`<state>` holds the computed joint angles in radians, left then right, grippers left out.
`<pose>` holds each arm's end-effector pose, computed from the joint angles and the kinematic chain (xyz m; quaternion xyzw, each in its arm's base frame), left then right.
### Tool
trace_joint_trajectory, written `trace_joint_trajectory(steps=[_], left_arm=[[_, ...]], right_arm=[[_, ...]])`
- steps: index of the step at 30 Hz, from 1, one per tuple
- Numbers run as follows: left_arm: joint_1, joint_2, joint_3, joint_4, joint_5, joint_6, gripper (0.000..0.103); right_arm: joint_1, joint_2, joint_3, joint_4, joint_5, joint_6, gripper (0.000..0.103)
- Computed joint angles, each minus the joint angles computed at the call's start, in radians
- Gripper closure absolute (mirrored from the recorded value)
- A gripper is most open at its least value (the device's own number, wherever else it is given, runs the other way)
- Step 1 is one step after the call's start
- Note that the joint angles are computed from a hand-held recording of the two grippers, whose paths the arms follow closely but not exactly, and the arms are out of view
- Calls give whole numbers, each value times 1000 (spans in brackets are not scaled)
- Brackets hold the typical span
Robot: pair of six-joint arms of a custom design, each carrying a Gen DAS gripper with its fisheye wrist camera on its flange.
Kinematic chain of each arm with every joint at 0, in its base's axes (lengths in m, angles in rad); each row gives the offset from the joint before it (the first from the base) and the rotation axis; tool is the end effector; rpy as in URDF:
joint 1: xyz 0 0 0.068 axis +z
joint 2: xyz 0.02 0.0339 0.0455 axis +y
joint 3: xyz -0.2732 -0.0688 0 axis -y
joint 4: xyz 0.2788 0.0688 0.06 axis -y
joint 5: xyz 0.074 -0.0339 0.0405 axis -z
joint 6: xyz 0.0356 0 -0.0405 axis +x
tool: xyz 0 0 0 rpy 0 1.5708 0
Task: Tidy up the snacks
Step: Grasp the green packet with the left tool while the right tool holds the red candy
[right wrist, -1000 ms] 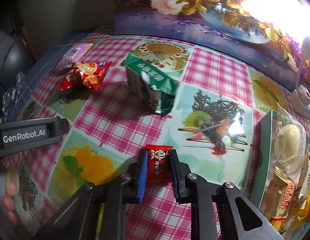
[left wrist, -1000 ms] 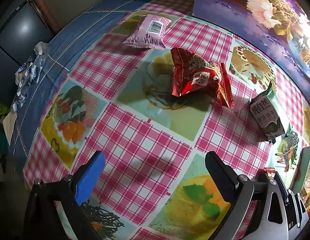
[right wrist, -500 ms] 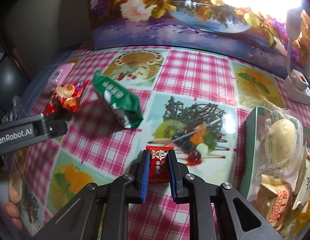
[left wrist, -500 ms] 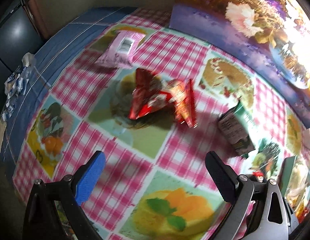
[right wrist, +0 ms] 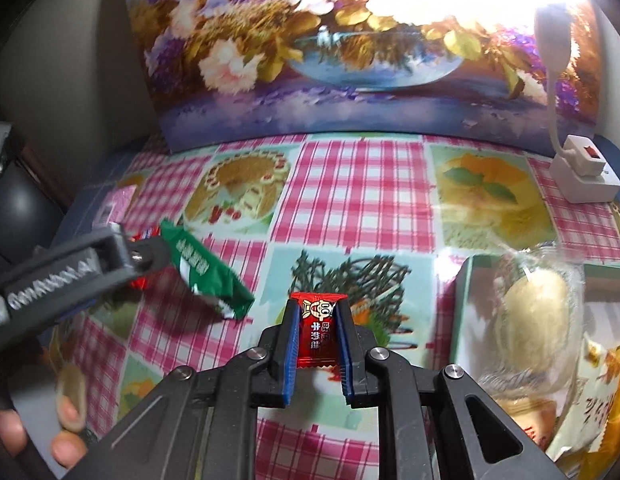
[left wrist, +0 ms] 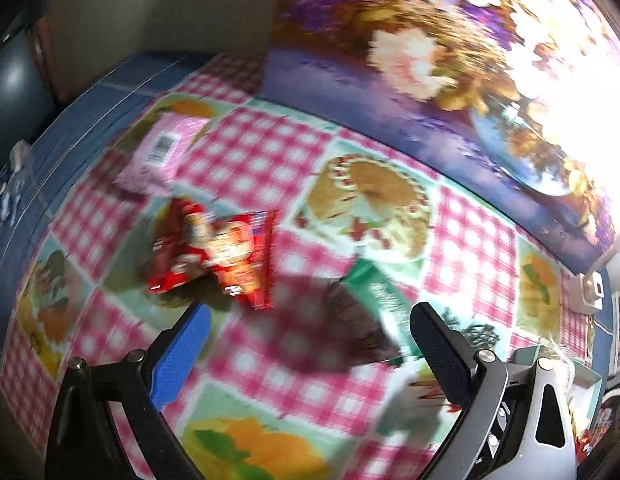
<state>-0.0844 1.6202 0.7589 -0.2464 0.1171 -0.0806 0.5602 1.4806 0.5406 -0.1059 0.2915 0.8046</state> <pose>0.3080 -0.0302 0.1161 0.0153 0.9716 -0.0756 0.2236 0.2278 0.1308 0.1023 0.1539 0.9438 0.0530 0.2877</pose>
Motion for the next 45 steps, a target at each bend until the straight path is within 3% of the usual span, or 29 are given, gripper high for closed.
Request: trace_joint_trajectory(steps=[4,9,11,12,15,16,18,27,45], left_arm=[[-66,18,-2,39,-14,-23,20],[-117,51,-4,87,-44,-52,22],[-127,71,2,97,-57,-55,32],[-128,78,4,96,-63,-56,42],[-120,88,6,100,-57,-62,54],[-115,84,6,97,-56,-65,67],[-100,72,4,90,-44,-67,78],[-47,55,6,54,20,-49,78],[-110,-289,-19,-81,104,-54,78]], right_arm=[[-31,-38,-24,8,-12,-2,85],[-65,-67,-54,28,-37,-3,85],[-72,-76,-62,33,-42,1,85],[-74,-80,-66,35,-43,2,85],[-80,-85,-70,41,-46,4,85],[-81,-90,-73,40,-46,5,85],[-84,-101,-79,40,-46,11,85],[-95,-154,-99,25,-48,22,85],[-188,-504,-143,-217,-50,41,85]])
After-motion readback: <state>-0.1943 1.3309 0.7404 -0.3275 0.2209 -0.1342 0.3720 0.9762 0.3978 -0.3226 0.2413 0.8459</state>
